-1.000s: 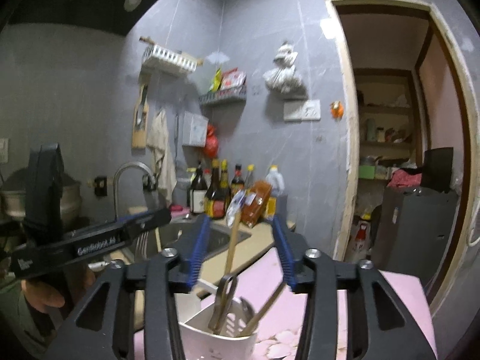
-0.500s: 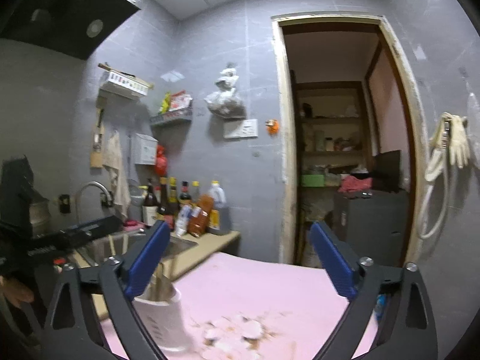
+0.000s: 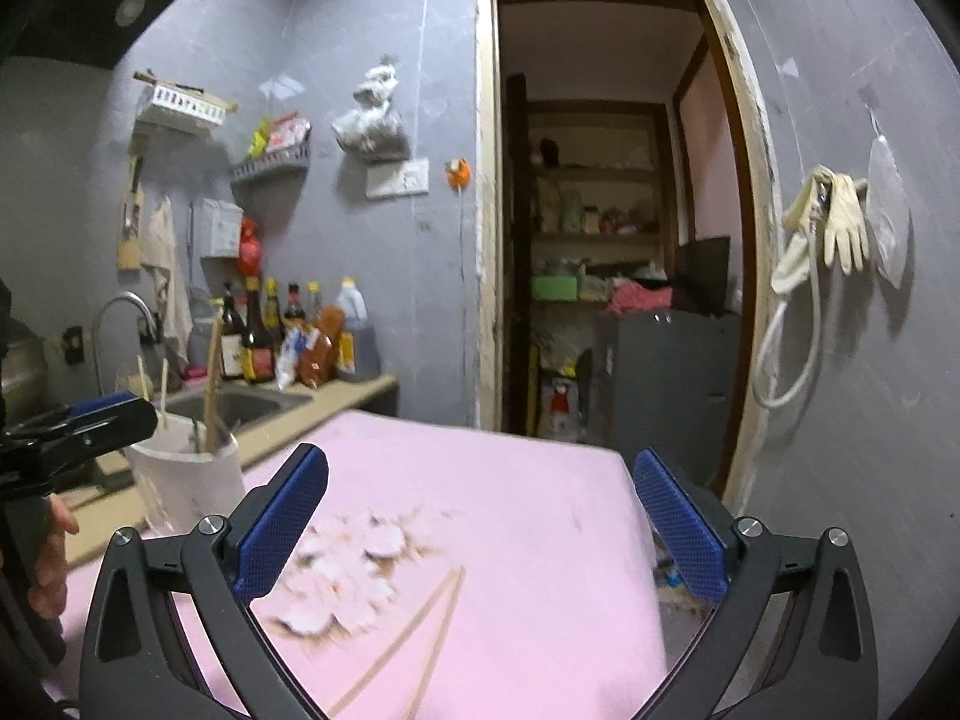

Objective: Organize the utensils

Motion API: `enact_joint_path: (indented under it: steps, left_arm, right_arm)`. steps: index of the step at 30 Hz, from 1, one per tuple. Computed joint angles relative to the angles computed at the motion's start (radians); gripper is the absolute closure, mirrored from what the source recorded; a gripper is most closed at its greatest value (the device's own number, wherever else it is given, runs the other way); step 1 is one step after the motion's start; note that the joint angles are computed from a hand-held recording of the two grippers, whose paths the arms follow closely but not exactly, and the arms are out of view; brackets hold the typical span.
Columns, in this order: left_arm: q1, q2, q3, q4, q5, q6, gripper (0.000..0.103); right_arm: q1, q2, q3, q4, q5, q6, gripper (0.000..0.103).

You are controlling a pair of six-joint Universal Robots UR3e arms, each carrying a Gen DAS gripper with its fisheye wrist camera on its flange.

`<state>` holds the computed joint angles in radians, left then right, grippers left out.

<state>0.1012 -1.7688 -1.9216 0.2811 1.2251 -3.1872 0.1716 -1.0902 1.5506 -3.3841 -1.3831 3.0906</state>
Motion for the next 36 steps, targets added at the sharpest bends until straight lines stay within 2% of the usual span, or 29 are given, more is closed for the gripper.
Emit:
enact_joint_path:
  steps: [6, 12, 19, 24, 36]
  left_arm:
    - [-0.065, -0.052, 0.043, -0.116, 0.047, 0.044, 0.007]
    - [-0.122, -0.113, 0.156, -0.347, 0.102, 0.072, 0.007]
    - [-0.163, -0.175, 0.234, -0.454, 0.156, 0.093, 0.007]
    - [-0.169, -0.213, 0.291, -0.528, 0.16, 0.105, 0.007]
    - [-0.156, -0.265, 0.435, -0.773, 0.196, 0.059, 0.007]
  right_arm:
    - [-0.034, -0.025, 0.06, 0.092, 0.033, -0.046, 0.0]
    - [-0.049, -0.014, 0.025, 0.273, 0.037, -0.094, 0.0]
    - [-0.052, 0.011, -0.025, 0.403, 0.022, -0.118, 0.002]
    - [-0.048, 0.032, -0.063, 0.471, 0.011, -0.133, 0.002]
    - [-0.049, 0.067, -0.146, 0.648, 0.048, -0.186, 0.024]
